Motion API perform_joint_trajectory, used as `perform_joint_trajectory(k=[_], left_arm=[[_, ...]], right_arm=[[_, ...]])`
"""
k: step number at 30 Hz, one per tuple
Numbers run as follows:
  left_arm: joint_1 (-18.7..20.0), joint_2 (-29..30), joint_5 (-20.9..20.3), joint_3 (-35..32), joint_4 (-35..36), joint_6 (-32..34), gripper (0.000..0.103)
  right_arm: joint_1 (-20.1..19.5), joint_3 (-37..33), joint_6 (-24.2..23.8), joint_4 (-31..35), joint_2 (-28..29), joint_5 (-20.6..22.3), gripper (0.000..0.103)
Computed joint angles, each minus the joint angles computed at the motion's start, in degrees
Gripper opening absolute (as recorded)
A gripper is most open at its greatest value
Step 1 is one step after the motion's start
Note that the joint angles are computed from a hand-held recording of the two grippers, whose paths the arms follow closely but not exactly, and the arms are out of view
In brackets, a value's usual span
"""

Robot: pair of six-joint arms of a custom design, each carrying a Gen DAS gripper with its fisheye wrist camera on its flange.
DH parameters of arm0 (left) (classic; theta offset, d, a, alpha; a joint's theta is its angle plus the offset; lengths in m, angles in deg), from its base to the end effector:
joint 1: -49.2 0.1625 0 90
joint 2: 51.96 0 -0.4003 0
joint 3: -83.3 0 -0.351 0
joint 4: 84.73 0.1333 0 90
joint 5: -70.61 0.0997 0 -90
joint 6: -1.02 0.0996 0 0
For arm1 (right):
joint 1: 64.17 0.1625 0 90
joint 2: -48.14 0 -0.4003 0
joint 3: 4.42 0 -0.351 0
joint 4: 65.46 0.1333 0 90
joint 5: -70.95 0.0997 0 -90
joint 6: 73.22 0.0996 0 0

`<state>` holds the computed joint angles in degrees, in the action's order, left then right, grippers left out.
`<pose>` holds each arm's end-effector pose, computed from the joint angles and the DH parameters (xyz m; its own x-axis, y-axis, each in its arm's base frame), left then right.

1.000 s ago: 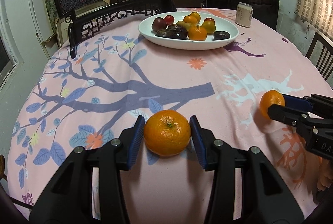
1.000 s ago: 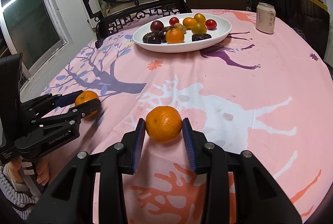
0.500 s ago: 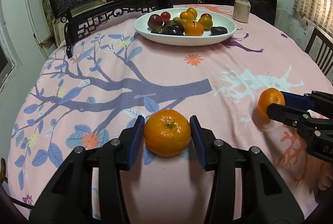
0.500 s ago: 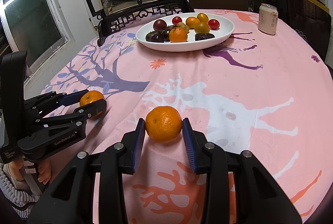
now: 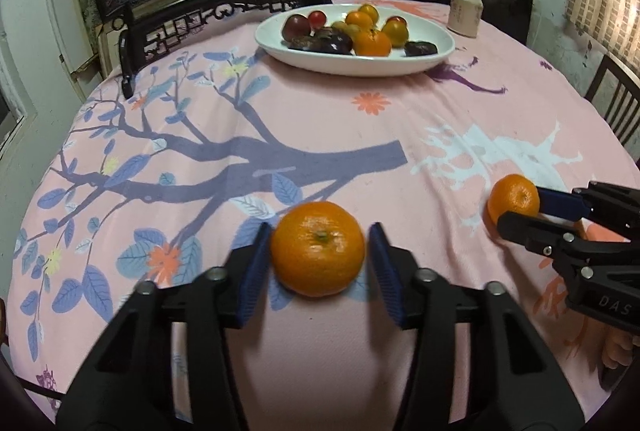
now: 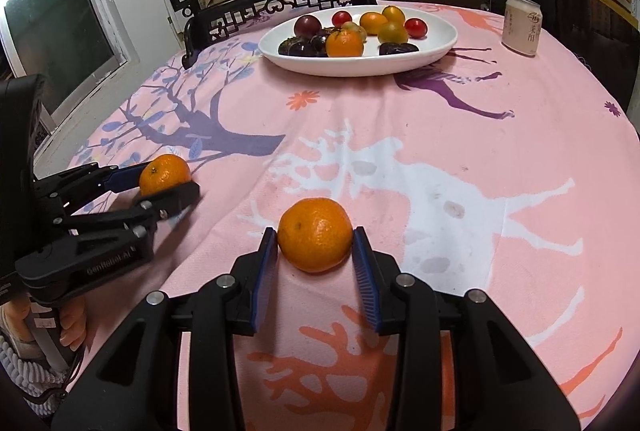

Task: Organize fruits
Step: 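Hold both mandarins and lift them toward the white plate, then lower both mandarins onto the white plate and open both grippers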

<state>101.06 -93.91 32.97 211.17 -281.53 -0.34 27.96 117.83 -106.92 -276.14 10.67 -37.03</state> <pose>-0.1033 -0.4751 0.0587 -0.6681 0.1377 -0.7312 0.5613 0.7383 -0.3739 0.1205 -0.4818 0.0382 -0.7797 -0.3281 0.5334 -0.5562 0.7542 -0.3491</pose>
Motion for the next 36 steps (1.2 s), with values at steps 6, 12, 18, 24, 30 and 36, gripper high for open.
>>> perform_joint_trajectory(k=[6, 12, 18, 24, 30, 36], left_arm=[[0.0, -0.3, -0.4, 0.2, 0.1, -0.2, 0.046], [0.2, -1.8, -0.8, -3.1, 4.4, -0.1, 0.045], [-0.2, -1.8, 0.7, -13.8, 3.7, 6.3, 0.046], [1.2, 0.8, -1.8, -25.1, 5.4, 7.8, 0.046], [4.6, 6.3, -4.7, -36.4, 10.7, 8.0, 0.046], [8.4, 11.3, -5.3, -43.3, 17.5, 9.4, 0.046]], right_arm=[[-0.2, 0.1, 0.3, -0.4, 0.0, 0.8, 0.037], [-1.0, 1.3, 2.2, -4.1, -2.7, 4.2, 0.037], [0.0, -2.7, 6.1, -0.2, -8.7, 6.0, 0.038], [2.2, -12.6, 9.1, 4.1, -8.7, 8.4, 0.038], [2.1, -25.6, 12.0, 13.7, -2.5, 9.3, 0.038], [0.3, -34.6, 11.6, 24.7, 3.4, 7.0, 0.038]])
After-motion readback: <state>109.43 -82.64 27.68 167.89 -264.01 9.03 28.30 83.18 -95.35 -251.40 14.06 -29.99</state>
